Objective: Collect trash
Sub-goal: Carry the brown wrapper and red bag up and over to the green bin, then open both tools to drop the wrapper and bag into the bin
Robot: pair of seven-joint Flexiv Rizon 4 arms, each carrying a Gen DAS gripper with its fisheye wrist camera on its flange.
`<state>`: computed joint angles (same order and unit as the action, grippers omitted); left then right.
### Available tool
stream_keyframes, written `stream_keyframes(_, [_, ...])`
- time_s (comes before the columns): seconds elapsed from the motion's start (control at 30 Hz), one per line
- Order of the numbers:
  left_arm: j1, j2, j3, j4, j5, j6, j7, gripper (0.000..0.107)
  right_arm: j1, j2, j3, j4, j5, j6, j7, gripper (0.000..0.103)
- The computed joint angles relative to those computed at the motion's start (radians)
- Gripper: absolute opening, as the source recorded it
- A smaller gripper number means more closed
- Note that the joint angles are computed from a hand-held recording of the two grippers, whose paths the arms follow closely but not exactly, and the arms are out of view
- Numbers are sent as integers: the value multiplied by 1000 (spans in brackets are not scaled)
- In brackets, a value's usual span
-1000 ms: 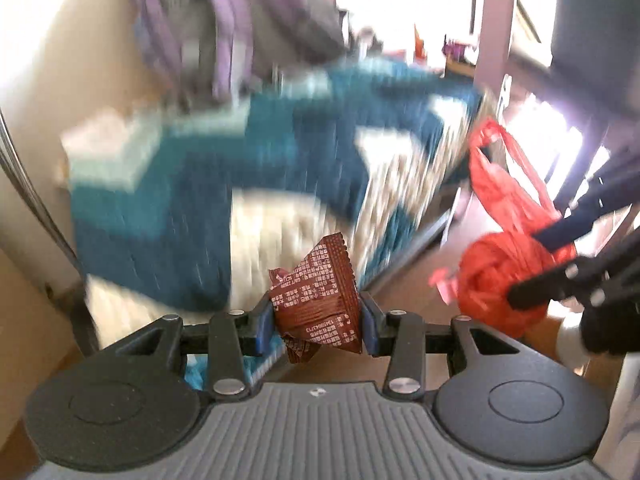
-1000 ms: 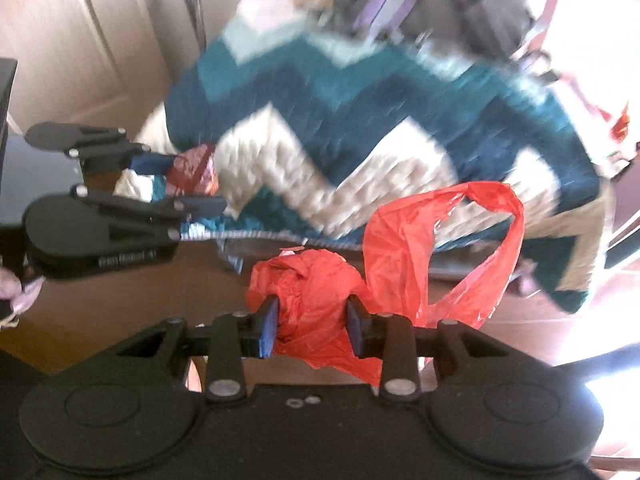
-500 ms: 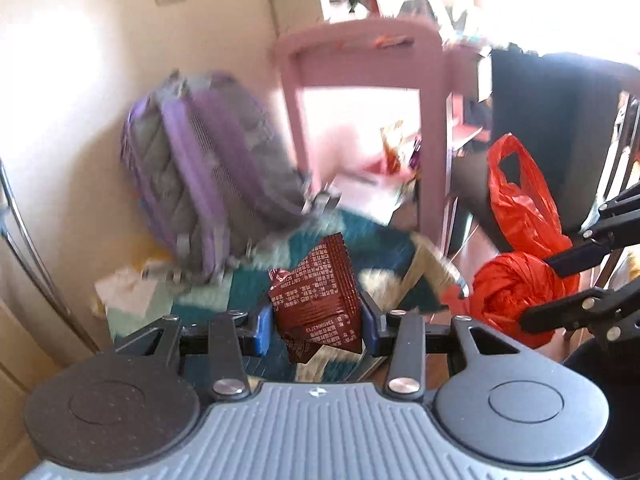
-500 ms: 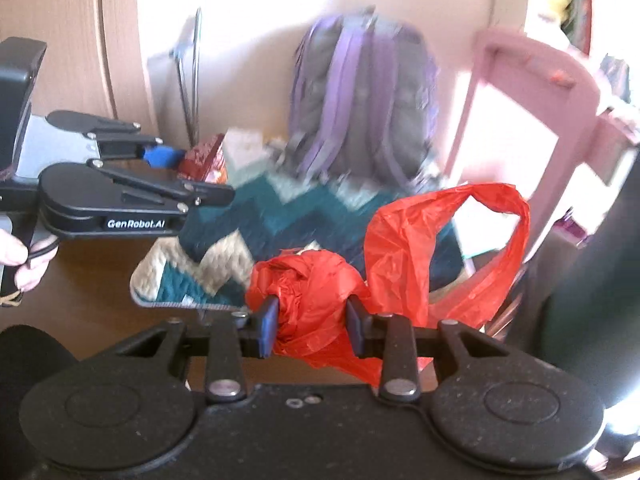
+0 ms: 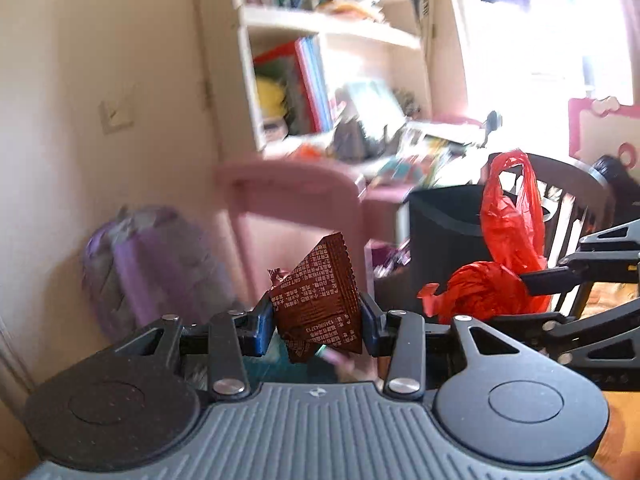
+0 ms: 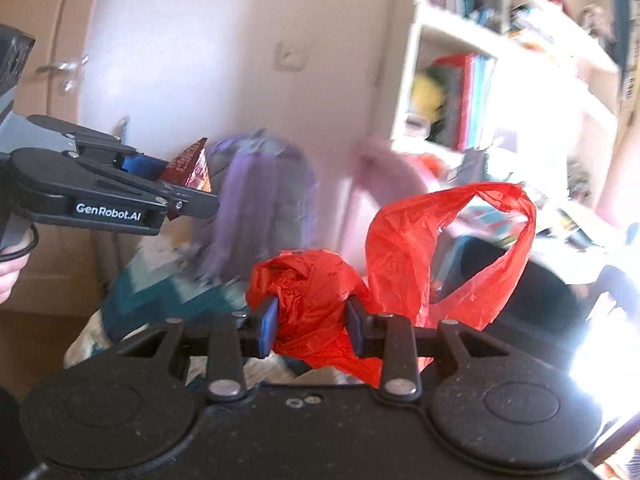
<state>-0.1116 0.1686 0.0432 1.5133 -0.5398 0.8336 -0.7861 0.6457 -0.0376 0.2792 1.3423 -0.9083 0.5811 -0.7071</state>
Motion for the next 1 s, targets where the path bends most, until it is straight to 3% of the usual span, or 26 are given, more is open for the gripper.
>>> stream_keyframes(0.37, [-77, -191, -147, -290, 81, -50, -128, 42, -158, 101, -21, 61, -43, 0, 16, 33])
stream_keyframes(0.67, [-153, -419, -196, -603, 227, -171, -347, 42, -280, 136, -34, 132, 30, 62, -49, 34])
stream_keyframes(0.9, [-240, -619, -171, -897, 352, -344, -483, 42, -316, 109, -54, 141, 116, 78, -117, 34])
stream_keyframes(1.0, [-290, -744, -136, -1116, 408, -489, -517, 42, -319, 93, -64, 132, 163, 72, -148, 35])
